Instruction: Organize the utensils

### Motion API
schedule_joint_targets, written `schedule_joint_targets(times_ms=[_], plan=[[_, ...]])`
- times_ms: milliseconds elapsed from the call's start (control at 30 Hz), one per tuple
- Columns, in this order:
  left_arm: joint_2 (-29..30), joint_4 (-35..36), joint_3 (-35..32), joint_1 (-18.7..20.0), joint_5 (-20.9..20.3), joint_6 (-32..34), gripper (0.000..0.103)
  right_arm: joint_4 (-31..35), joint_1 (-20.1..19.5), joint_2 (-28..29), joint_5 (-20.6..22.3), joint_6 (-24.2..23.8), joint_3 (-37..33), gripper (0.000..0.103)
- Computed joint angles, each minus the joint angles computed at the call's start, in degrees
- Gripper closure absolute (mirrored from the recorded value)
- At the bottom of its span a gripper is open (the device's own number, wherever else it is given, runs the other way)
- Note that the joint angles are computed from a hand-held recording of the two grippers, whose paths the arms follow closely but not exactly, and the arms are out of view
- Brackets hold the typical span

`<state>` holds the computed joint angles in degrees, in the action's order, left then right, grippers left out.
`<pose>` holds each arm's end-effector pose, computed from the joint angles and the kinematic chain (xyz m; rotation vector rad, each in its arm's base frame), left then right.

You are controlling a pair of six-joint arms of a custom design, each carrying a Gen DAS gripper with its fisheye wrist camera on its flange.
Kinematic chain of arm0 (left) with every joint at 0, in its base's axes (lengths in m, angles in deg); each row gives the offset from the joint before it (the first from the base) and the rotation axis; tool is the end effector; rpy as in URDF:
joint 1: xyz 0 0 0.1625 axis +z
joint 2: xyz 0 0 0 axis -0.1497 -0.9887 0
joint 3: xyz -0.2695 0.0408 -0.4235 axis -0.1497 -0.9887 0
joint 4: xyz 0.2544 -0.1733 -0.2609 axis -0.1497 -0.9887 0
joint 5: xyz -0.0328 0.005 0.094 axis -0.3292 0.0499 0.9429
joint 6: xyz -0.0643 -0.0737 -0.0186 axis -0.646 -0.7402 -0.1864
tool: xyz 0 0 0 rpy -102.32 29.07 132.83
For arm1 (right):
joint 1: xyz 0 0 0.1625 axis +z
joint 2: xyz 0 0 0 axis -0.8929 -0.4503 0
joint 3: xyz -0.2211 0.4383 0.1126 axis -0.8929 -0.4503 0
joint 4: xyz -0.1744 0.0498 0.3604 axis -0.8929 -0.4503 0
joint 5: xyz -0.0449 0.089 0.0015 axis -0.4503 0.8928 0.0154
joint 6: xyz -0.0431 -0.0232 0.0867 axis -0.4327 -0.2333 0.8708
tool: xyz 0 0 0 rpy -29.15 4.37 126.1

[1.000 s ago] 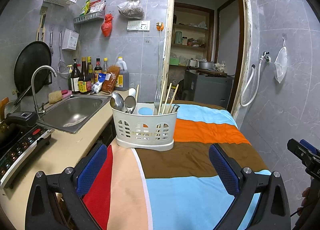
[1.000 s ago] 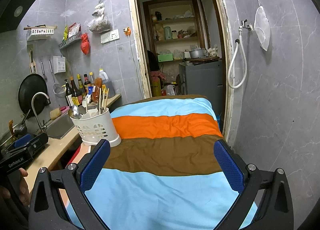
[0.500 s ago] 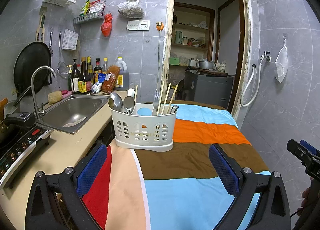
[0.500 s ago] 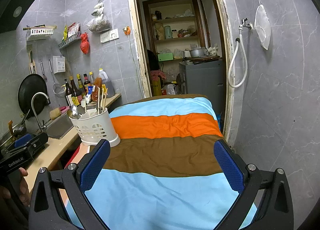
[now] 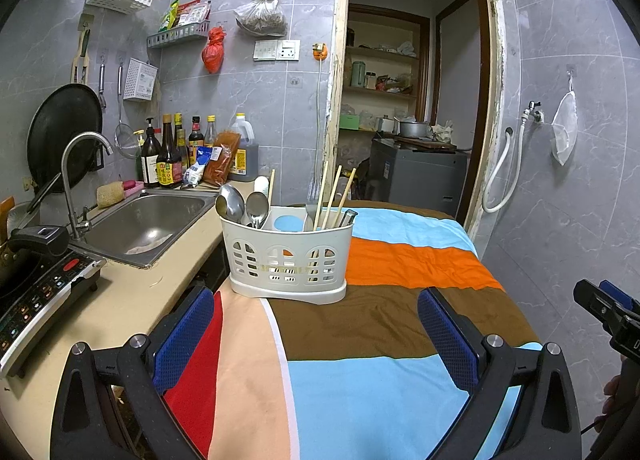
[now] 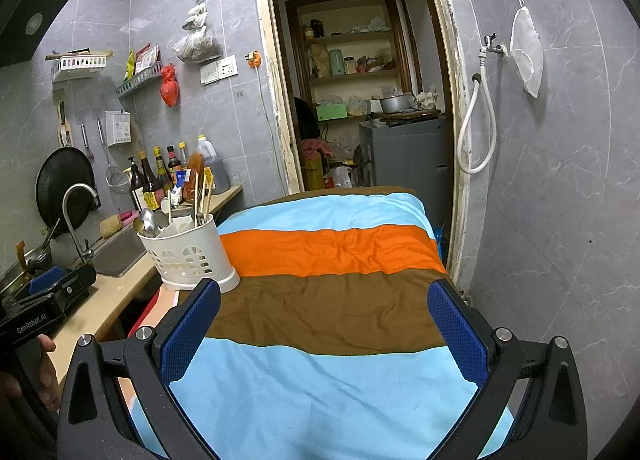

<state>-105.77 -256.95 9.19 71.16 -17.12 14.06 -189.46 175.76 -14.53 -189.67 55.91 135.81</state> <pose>-0.1664 -0.7449 0.3499 0.5670 2.1189 -1.3408 0.3712 -0.7110 0.1679 0.3434 -2.1153 1.4268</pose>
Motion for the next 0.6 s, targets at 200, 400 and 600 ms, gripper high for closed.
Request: schedule_joint_targets(times_ms=[200,400,600], plan=[[0.0,0.2,-0.2,0.1,-0.1,0.0,0.001,0.0,0.0,0.0,0.0,0.0,0.0,0.001],[0.0,0.1,-0.1,0.1,-0.1,0.0,0.001,0.1,0.1,0.1,-0.2,0.1,0.0,0.001],[0.0,0.3,-0.2,0.1,-0.1,0.0,0.001,0.1,0.0,0.1,-0.1,0.3,0.0,0.001]])
